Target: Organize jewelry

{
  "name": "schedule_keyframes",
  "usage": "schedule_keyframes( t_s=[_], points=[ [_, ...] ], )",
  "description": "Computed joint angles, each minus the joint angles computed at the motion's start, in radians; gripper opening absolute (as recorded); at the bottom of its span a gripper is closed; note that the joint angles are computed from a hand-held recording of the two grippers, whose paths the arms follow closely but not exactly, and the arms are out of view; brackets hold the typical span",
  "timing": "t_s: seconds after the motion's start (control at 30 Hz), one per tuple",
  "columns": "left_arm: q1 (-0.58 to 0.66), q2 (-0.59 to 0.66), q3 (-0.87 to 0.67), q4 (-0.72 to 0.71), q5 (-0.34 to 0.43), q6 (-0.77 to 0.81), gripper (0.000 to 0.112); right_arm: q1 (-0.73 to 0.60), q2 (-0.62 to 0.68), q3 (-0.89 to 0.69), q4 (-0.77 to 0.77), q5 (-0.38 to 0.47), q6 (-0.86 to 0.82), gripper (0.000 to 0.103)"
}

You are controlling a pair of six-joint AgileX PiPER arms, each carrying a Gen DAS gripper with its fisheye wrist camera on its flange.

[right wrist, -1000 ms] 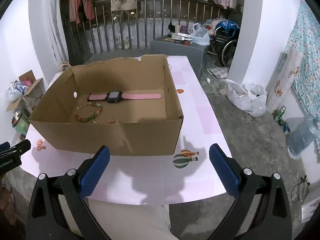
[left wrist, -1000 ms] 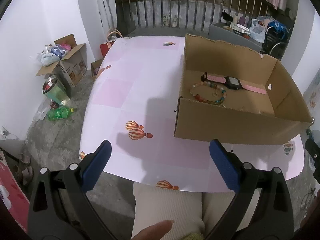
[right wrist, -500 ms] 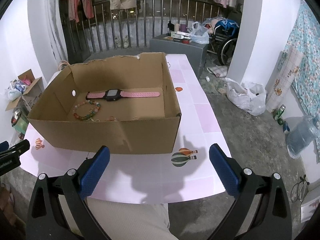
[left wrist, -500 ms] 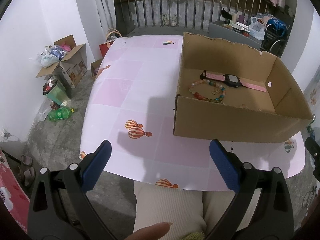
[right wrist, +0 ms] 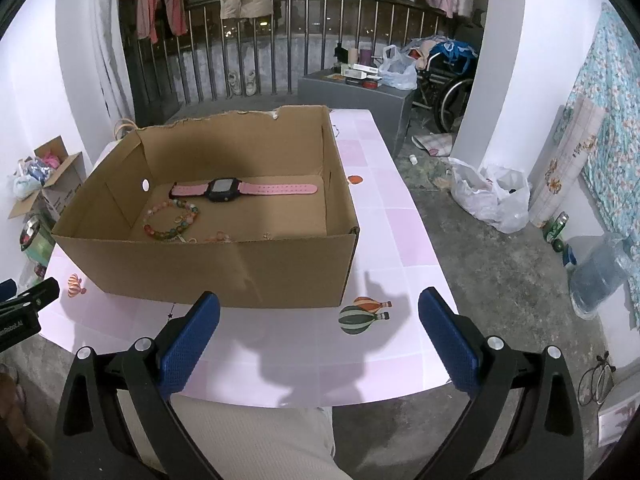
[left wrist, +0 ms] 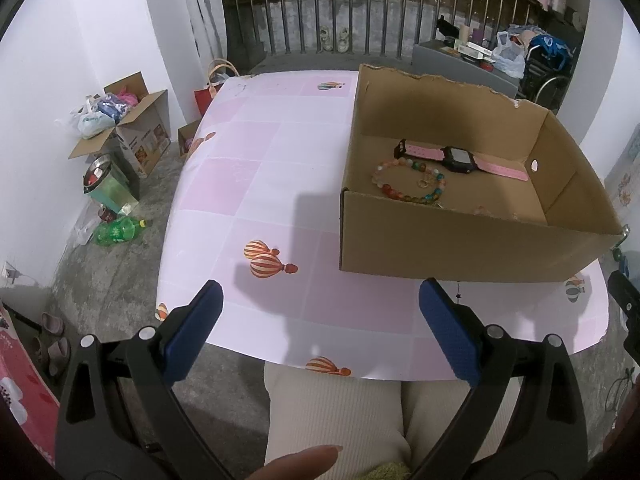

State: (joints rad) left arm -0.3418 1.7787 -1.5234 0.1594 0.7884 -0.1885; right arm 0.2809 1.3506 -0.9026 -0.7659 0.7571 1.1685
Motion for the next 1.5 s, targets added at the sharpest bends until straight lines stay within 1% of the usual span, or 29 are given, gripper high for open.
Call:
schedule_keyframes(
  t_s=[0.43,1.1,1.5],
  points=[
    [-0.009,-0.002,-0.005,-0.009,-0.006,0.008,0.095,0.001,-0.013,0.001,-0.012,0.01,0.0,0.097],
    [-0.041,0.005,-0.013,0.004,-0.008,-0.002,0.095,-0.036,-0.031,0.009,0.017,-0.005,-0.044,0.097],
    [-0.059,0.008,-0.027,-0.006,-0.013,0.008,0.095,-0.032,-0.034,0.011,-0.014,0.008,-0.013,0.097]
  ],
)
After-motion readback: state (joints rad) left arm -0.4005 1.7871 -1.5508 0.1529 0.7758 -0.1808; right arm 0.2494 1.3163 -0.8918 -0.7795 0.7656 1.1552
